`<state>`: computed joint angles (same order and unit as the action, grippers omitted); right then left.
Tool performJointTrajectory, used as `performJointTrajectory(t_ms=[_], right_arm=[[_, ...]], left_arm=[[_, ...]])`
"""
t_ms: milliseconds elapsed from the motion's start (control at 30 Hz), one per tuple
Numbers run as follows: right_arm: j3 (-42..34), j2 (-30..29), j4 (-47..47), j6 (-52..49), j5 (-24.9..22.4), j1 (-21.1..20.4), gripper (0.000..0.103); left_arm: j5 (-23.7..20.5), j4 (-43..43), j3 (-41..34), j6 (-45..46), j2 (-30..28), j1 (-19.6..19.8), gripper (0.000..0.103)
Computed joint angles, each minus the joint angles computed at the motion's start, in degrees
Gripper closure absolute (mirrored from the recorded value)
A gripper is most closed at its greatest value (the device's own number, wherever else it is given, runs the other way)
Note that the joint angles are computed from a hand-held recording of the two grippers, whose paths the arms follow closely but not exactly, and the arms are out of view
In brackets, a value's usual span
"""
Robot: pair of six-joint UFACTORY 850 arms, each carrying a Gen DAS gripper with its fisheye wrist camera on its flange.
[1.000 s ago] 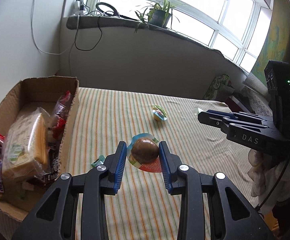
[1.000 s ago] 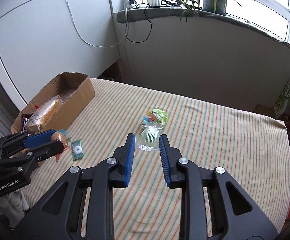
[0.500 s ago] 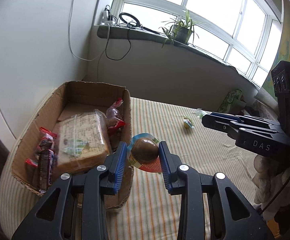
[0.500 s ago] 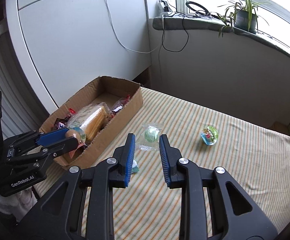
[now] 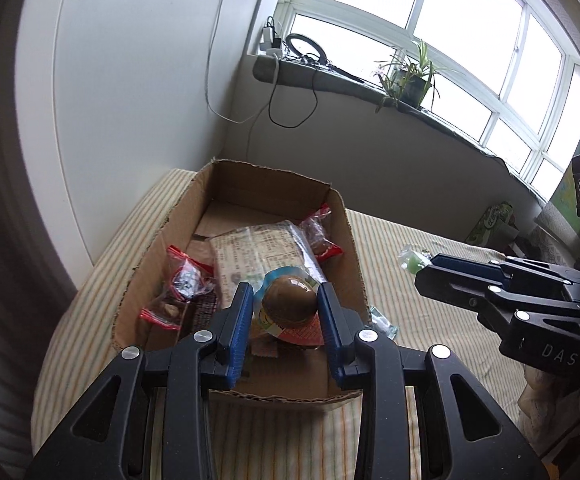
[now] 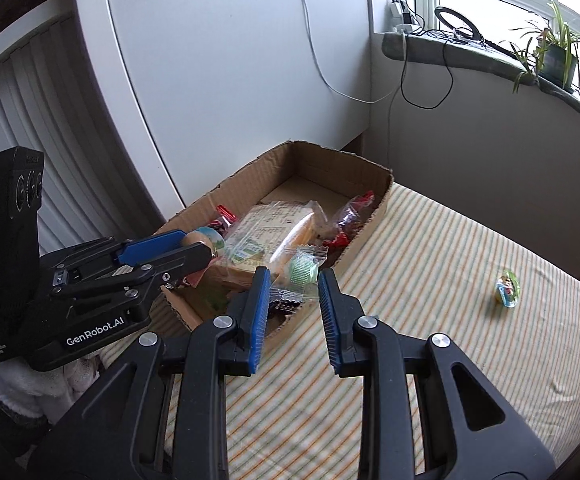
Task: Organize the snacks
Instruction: 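Carry the chocolate egg and green candy packet into the box and open both tools, then move both open tools toward the green mint packet and green-and-blue candy cup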
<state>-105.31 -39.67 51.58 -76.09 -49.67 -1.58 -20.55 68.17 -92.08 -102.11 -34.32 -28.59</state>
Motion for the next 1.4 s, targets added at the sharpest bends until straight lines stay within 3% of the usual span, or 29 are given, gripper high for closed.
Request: performJointTrajectory(t_ms=[667,767,833,933,967,1133,1400], right_arm=[[3.15,1.33,-2.12,-0.43,2.40,3.80,0.075],[3.07,1.30,-2.20,-0.47,2.61,3.78,0.062],[3.37,1.52,-1.69,-0.87,2.98,3.64,0.045],[3.48,1.65,-1.25,-1.30,3.46,3.48,0.039],[3.41,1.65,-1.30,-1.27,3.57,3.39,0.037],[4.08,2.01,-0.92,-2.12,5.19,2.97,0.016],[2.53,0.97,-0.90,-0.95,5.43,1.45,0.014]], left_arm=[[0.28,4.57,3.78,-6.10,2.45,1.62,0.071],[-0.22,5.04,3.89,-6.78,2.52,1.53,0.071],[-0.45,4.78,3.95,-6.51,2.60,1.47,0.070],[-1.27,4.40,3.83,-6.33,2.55,1.44,0.066],[-1.40,4.64,3.88,-6.84,2.60,1.45,0.060],[-1.65,4.86,4.05,-7.38,2.89,1.51,0.048],[-1.95,4.25,3.31,-6.84,2.54,1.18,0.044]])
